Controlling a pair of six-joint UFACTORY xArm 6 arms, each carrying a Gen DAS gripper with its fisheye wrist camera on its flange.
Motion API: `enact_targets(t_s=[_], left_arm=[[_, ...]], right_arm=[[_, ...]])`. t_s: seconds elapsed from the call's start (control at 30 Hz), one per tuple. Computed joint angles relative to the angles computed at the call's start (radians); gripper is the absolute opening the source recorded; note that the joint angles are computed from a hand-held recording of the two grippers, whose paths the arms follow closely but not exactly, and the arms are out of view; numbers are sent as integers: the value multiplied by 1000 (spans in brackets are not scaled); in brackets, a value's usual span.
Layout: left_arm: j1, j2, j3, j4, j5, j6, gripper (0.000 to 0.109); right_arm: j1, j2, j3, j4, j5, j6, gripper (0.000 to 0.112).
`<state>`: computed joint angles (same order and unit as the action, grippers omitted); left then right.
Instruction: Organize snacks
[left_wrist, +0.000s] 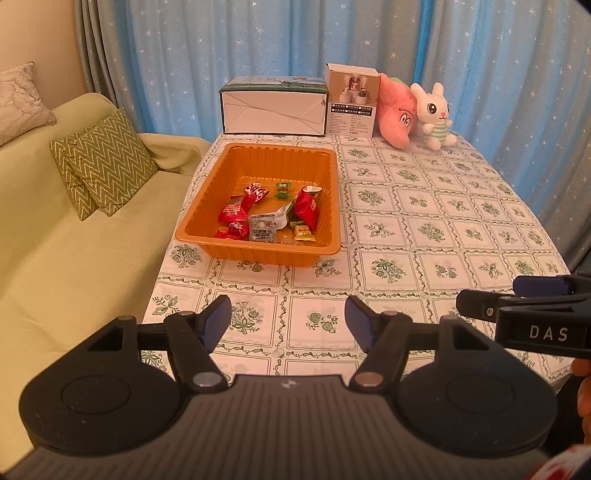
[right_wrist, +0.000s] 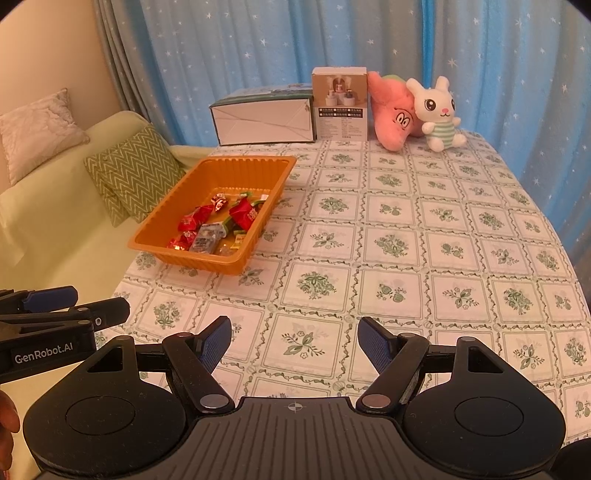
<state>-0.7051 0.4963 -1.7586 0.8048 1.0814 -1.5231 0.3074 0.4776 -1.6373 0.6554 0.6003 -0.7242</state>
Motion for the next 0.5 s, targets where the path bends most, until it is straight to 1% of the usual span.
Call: enact_targets(t_s=[0.5], left_arm=[[-1, 3, -5, -1, 3, 0, 66]], right_arm=[[-1, 1, -2, 0, 1, 1, 75]])
